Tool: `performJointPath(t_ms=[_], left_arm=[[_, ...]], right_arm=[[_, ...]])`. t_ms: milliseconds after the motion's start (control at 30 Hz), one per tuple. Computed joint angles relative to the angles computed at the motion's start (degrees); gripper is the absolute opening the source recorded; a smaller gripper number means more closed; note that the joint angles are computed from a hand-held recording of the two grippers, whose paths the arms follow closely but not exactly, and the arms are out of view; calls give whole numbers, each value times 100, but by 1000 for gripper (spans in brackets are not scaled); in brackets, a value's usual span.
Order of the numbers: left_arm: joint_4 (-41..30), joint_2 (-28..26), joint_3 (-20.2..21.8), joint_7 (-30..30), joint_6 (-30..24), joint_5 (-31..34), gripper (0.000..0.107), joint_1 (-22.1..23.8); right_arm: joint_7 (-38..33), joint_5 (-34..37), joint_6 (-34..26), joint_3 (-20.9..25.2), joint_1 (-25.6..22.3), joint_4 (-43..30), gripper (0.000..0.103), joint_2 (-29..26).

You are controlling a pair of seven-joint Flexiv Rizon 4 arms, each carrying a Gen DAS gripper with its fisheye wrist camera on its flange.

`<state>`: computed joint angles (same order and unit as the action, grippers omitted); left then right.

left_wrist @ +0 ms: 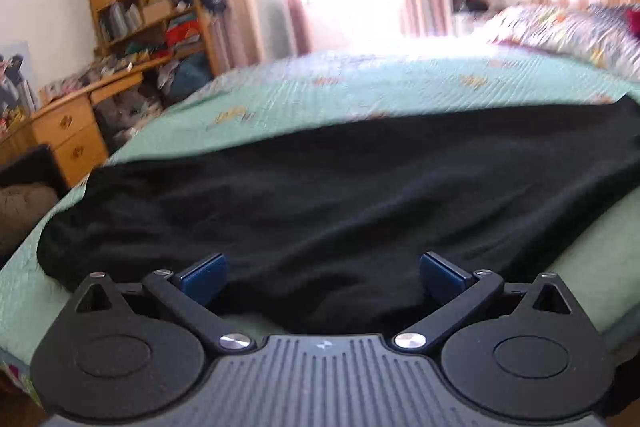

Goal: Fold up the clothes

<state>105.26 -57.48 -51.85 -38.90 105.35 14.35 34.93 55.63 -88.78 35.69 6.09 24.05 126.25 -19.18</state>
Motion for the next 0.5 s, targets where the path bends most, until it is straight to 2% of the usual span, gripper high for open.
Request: performJointPath(t_ms=[100, 167, 300, 333, 400, 500], left_arm=[[9, 16, -123, 170, -156, 75, 102, -41], [-3, 69, -107, 270, -252, 1, 102, -154], [-95, 366, 401, 201, -578, -523, 102, -652], [-99, 491, 606, 144, -698, -704, 102, -805], [-28, 691, 880, 50, -906, -1037, 102, -974], [130, 617, 776, 162, -717, -1105, 102, -830]], right_arm=[[-510, -78, 61, -91, 6, -337, 95, -206], [-807, -141, 368, -182, -99, -584, 95, -354], [-1364, 180, 1098, -297, -299, -965, 95, -679], [-1482, 400, 1141, -293, -272, -1011, 95, -722], [-1371, 375, 972, -350, -92, -958, 95, -702], [-1426, 472, 838, -311, 45, -826, 95, -583]])
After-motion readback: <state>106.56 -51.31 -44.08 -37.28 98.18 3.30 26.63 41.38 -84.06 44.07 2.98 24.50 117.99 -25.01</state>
